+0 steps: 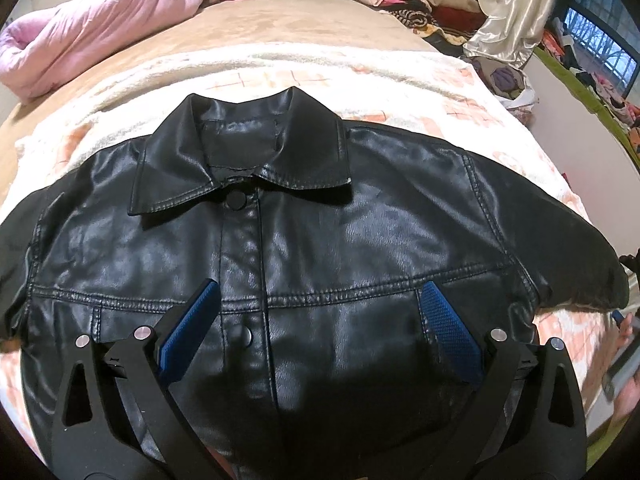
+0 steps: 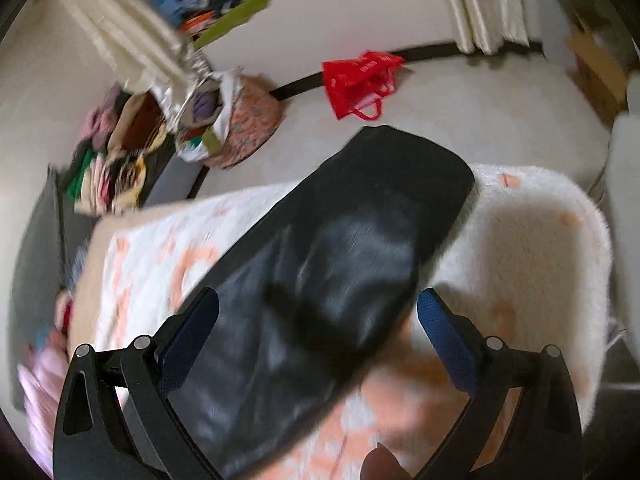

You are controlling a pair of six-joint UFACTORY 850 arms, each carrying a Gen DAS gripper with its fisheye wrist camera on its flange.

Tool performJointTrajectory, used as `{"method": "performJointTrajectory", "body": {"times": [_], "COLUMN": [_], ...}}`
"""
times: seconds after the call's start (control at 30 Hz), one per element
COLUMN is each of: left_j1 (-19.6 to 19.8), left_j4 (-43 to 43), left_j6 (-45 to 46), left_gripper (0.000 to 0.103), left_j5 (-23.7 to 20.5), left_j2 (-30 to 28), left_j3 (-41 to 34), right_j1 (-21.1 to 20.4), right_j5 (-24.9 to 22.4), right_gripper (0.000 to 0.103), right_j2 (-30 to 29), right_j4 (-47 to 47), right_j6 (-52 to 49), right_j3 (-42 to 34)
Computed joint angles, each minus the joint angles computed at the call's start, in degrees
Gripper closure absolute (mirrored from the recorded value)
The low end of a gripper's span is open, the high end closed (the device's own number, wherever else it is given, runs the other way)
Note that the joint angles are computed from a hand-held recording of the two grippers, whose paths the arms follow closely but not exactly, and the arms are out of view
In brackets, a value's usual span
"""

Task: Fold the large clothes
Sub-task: 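Carry the held sleeve across the jacket body with the right tool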

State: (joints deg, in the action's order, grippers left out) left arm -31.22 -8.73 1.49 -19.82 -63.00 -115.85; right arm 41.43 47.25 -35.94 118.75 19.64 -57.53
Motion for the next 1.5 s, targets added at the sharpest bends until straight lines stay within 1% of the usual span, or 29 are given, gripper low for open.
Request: {"method": "performJointTrajectory", "body": {"times": [0.03, 0.1, 0.17, 0.2, 0.27, 0.3, 0.33, 0.37, 0.4, 0.47, 0.5, 0.57, 0.6, 0.67, 0.73, 0.83, 0.93, 1.0, 1.1, 1.23, 1.3, 1.4, 1.47, 1.5], "left_j1": [0.03, 0.06, 0.12, 0.11, 0.11, 0.14, 0.17, 0.18, 0.19, 0.21, 0.21, 0.22, 0.22, 0.28, 0.45, 0.8, 1.53, 2.07, 3.2, 5.19, 6.2, 7.96, 9.01, 9.42], "left_j4": [-0.03, 0.33, 0.81, 1.19, 1.93, 1.55, 1.19, 0.95, 0.45, -0.95, -1.6, -2.82, -3.11, -3.4, -3.35, -3.29, -4.54, -6.92, -10.97, -22.17, -29.58, -43.75, -52.45, -55.48], "left_j6": [-0.12, -0.82, -1.54, -1.97, -2.8, -2.61, -2.46, -2.46, -2.06, -0.67, 0.2, 1.84, 2.26, 2.71, 2.37, 2.08, 2.65, 4.55, 7.41, 16.51, 22.69, 34.44, 42.04, 44.6], "left_gripper": [0.009, 0.009, 0.009, 0.009, 0.009, 0.009, 0.009, 0.009, 0.009, 0.009, 0.009, 0.009, 0.009, 0.009, 0.009, 0.009, 0.009, 0.009, 0.009, 0.009, 0.009, 0.009, 0.009, 0.009], "left_j5": [-0.1, -0.5, -0.73, -0.83, -1.04, -1.07, -1.02, -0.95, -0.87, -0.64, -0.42, 0.36, 0.71, 1.36, 1.75, 2.77, 3.02, 3.36, 4.51, 6.01, 6.54, 6.25, 5.4, 4.78], "left_j2": [-0.09, -0.48, -0.78, -0.88, -1.2, -1.18, -1.11, -0.98, -0.78, -0.24, 0.13, 1.2, 1.55, 2.4, 2.99, 3.95, 4.76, 5.52, 7.05, 9.45, 10.64, 12.24, 13.11, 13.44], "left_j3": [-0.17, -0.87, -1.32, -1.49, -2.09, -2.12, -2.05, -1.92, -1.68, -1.08, -0.67, 0.55, 0.95, 1.82, 2.42, 3.6, 4.43, 5.3, 7.12, 10.26, 11.91, 14.28, 15.64, 16.16], "right_j1": [-0.38, -0.94, -0.75, -0.68, -0.7, -0.7, -0.54, -0.32, -0.02, -0.19, 0.18, 0.66, 0.86, 1.21, 1.18, 1.65, 2.13, 2.2, 2.09, 1.91, 2.14, 2.35, 2.39, 2.58], "right_j5": [-1.05, -1.55, -0.05, 1.08, 2.31, 2.88, 3.73, 4.73, 5.17, 6.23, 8.43, 12.29, 13.4, 17.15, 19.2, 21.4, 21.58, 20.71, 17.28, 13.78, 12.01, 8.67, 5.95, 3.8], "right_gripper": [0.004, 0.004, 0.004, 0.006, 0.022, 0.046, 0.065, 0.068, 0.076, 0.083, 0.09, 0.09, 0.09, 0.09, 0.09, 0.09, 0.09, 0.091, 0.091, 0.091, 0.092, 0.093, 0.093, 0.093], "right_j2": [0.35, 0.8, 0.97, 1.07, 1.14, 1.31, 1.24, 0.93, 1.06, 1.76, 2.35, 3.06, 3.37, 3.76, 4.04, 3.36, 1.89, 0.66, -1.45, -3.34, -4.57, -6.18, -8.21, -9.51], "right_j4": [-2.04, -7.4, -10.49, -13.36, -16.38, -17.53, -18.92, -21.31, -22.14, -21.64, -21.63, -23.59, -23.91, -26.87, -30.55, -35.97, -41.34, -45.13, -49.87, -55.79, -59.92, -64.24, -65.11, -65.34], "right_j6": [3.96, 13.03, 18.87, 22.93, 26.97, 28.48, 30.59, 33.7, 34.97, 31.47, 28.22, 24.77, 22.91, 16.88, 12.63, 2.66, -5.68, -9.55, -14.53, -17.99, -18.54, -19.34, -21.9, -23.72], "right_j3": [1.44, 4.42, 6.01, 7.13, 8.28, 8.98, 9.48, 9.94, 10.32, 10.04, 9.68, 8.97, 8.59, 6.58, 5.1, 0.8, -3.9, -6.96, -11.77, -16.17, -18.77, -22.04, -25.62, -27.82]}}
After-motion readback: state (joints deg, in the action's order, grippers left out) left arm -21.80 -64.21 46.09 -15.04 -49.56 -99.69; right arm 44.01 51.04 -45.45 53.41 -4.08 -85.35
